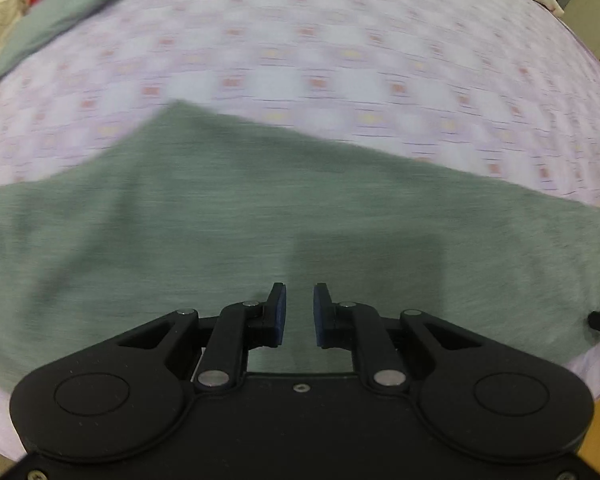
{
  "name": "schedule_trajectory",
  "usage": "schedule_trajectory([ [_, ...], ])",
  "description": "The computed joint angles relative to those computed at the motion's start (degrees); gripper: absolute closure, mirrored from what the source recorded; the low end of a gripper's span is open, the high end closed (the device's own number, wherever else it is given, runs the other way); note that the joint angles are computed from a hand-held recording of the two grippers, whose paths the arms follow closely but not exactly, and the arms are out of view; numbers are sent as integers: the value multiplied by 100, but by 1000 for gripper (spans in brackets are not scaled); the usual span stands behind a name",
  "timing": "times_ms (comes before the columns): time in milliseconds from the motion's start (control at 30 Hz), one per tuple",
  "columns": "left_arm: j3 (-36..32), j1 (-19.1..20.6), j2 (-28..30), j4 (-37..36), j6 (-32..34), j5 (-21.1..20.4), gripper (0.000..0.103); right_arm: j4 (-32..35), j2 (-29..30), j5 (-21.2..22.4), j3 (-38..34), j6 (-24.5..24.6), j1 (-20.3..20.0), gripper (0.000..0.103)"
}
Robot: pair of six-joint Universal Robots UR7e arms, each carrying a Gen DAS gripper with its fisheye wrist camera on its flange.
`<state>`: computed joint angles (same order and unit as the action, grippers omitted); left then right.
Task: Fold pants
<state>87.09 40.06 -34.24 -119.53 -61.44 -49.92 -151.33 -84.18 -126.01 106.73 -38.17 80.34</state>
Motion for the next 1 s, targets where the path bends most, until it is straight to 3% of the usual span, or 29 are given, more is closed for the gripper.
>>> schedule_trajectory([
  [100,-513,23,510,-54,-188,-98,84,51,-12,830,-412,-1015,-140,80],
  [167,-824,53,787,136,-297,-186,83,270,167,1296,-811,-1673,-178,71],
  [233,-1094,58,1018,514,-453,-183,84,560,485,1499,-1261,-2330,-172,61],
  [367,-1351,-25,1186,969,-552,32,84,1533,1023,1724,-2098,-3510,-147,60],
  [467,-1216,6,1079,838,-691,-19,83,2478,1225,1604,-2520,-3861,-108,60],
  [533,-1232,25,1080,842,-744,-27,83,2551,1236,1385,-2470,-4124,-81,64],
  [567,-1194,13,1041,877,-777,-27,83,2544,1196,1377,-2400,-4266,-92,83],
  [633,-1249,6,1071,964,-845,-5,83,2262,936,1540,-2053,-4634,-144,99],
  [833,-1531,38,1160,1020,-1090,-109,84,2235,160,1676,-1231,-5649,-338,99],
  [1000,-1532,35,1016,699,-903,280,84,2122,15,1635,-985,-5500,-389,99],
])
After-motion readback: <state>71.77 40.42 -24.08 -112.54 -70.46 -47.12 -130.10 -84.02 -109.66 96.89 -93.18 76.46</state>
